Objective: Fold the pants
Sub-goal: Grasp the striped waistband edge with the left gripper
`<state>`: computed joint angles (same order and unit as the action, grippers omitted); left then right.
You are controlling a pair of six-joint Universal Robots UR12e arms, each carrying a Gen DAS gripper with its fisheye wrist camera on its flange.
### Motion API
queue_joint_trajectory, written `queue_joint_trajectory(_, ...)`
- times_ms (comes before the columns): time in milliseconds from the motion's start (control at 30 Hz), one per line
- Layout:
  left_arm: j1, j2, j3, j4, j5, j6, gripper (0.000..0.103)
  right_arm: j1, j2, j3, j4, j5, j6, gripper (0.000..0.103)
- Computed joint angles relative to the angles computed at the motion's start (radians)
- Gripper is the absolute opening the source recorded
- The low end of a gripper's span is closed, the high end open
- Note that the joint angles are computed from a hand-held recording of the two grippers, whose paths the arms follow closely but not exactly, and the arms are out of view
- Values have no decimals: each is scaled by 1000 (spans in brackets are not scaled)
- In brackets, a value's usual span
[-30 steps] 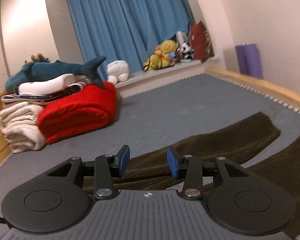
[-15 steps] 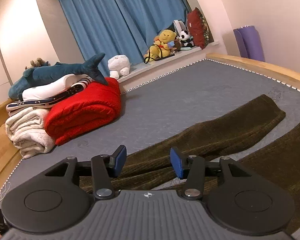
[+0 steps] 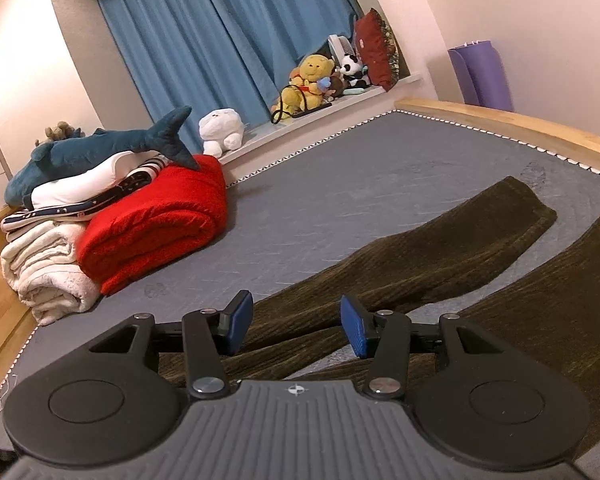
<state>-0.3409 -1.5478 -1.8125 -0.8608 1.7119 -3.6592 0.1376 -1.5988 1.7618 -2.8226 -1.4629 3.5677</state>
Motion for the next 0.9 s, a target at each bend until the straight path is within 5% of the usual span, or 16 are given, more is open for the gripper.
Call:
queue_joint_trajectory(133,-57,-10,21,71,166,16,34,-6,-2,-2,38,-9,10,51)
queue_joint_trajectory(233,-51,-10,8,160,56,79,34,-10,0,-7,76,1,31,51)
queue_joint_trajectory(333,-43,-45,49,-13,-53,151,33,-5,5,-13,101,-5,41,52)
queue_joint_trajectory(400,-66,-65,69,-40,1,220,33,-3,7,-15,111,-3,45,52)
queue_joint_trajectory(533,-53,-46,44,136,30,142,30,-1,6,-16,105,12,41,53)
queue_joint_trajectory(667,-44,-66,51,258,106,19,0,4,8,-17,99,6,20,56)
queue_joint_trajectory(900,-37,-124,91,356,154,-21,0,17,24,-27,108,-33,21,49)
